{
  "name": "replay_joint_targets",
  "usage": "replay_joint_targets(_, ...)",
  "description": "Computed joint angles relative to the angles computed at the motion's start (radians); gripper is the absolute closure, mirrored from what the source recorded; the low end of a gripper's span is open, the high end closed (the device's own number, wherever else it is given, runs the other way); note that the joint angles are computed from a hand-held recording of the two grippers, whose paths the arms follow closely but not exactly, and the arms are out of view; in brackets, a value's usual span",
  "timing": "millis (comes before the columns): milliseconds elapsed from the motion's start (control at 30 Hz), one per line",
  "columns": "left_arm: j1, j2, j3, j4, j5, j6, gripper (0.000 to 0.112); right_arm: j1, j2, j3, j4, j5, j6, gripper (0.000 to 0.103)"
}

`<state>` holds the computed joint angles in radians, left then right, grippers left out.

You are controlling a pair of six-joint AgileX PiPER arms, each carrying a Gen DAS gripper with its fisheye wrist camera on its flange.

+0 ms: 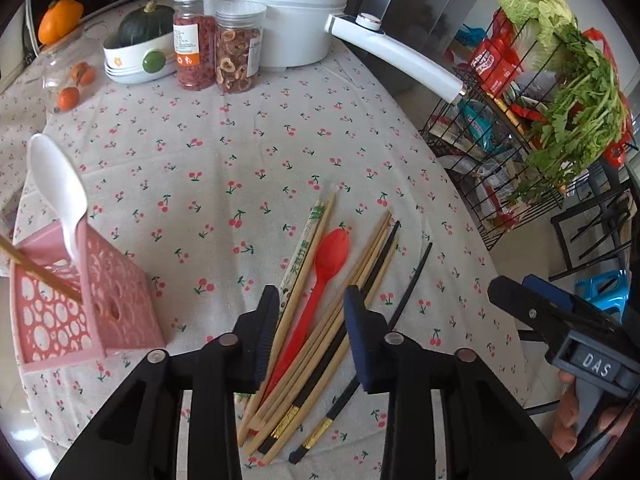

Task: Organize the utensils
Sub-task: 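Grasp the paper-wrapped chopsticks with the left tool while the right tool grasps the black chopstick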

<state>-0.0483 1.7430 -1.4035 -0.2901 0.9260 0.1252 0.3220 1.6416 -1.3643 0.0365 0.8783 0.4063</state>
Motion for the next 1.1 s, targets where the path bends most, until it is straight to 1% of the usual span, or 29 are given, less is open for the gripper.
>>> replay_joint_targets(33, -0.010, 0.041, -0.035, 0.022, 0.002, -0.016, 0.096, -0.007, 0.008, -0.006, 0.007, 0.003, -0.007, 0.016)
replay_joint_targets(100, -0.024, 0.111, -0.092, 0.051, 0.002, -0.034, 0.100, -0.016, 0.024, -0.018, 0.015, 0.007, -0.020, 0.016)
replay_joint_targets(167, -0.024, 0.169, -0.141, 0.050, 0.012, -0.034, 0.103, -0.019, 0.036, -0.031, 0.013, 0.012, -0.024, 0.016)
replay_joint_targets(267, -0.049, 0.229, -0.191, 0.092, 0.018, -0.051, 0.103, -0.028, 0.050, -0.041, 0.032, 0.009, -0.041, 0.016)
replay_joint_targets(400, -0.083, 0.309, -0.279, 0.163, 0.069, -0.090, 0.103, -0.042, 0.067, -0.052, 0.070, 0.005, -0.070, 0.016)
replay_joint_targets(500, -0.102, 0.336, -0.316, 0.207, 0.082, -0.108, 0.103, -0.042, 0.075, -0.056, 0.068, -0.001, -0.074, 0.016)
replay_joint_targets(567, -0.115, 0.353, -0.347, 0.230, 0.103, -0.123, 0.103, -0.047, 0.081, -0.056, 0.066, -0.003, -0.070, 0.016)
replay_joint_targets(633, -0.132, 0.379, -0.391, 0.263, 0.138, -0.133, 0.100, -0.054, 0.088, -0.059, 0.072, -0.001, -0.073, 0.016)
replay_joint_targets(667, -0.138, 0.395, -0.416, 0.272, 0.160, -0.134, 0.099, -0.058, 0.091, -0.060, 0.074, 0.000, -0.075, 0.016)
replay_joint_targets(767, -0.151, 0.431, -0.476, 0.289, 0.188, -0.157, 0.097, -0.065, 0.100, -0.062, 0.074, 0.004, -0.077, 0.016)
replay_joint_targets(867, -0.160, 0.457, -0.517, 0.293, 0.201, -0.175, 0.097, -0.069, 0.109, -0.065, 0.072, 0.011, -0.077, 0.016)
replay_joint_targets(900, -0.161, 0.454, -0.513, 0.299, 0.199, -0.181, 0.100, -0.069, 0.115, -0.068, 0.070, 0.016, -0.075, 0.016)
replay_joint_targets(967, -0.159, 0.390, -0.423, 0.322, 0.129, -0.205, 0.100, -0.068, 0.126, -0.070, 0.068, 0.025, -0.070, 0.016)
replay_joint_targets(1033, -0.155, 0.311, -0.329, 0.317, 0.055, -0.185, 0.101, -0.066, 0.138, -0.076, 0.067, 0.036, -0.068, 0.016)
replay_joint_targets(1100, -0.148, 0.241, -0.268, 0.295, 0.027, -0.152, 0.101, -0.059, 0.148, -0.082, 0.058, 0.040, -0.066, 0.016)
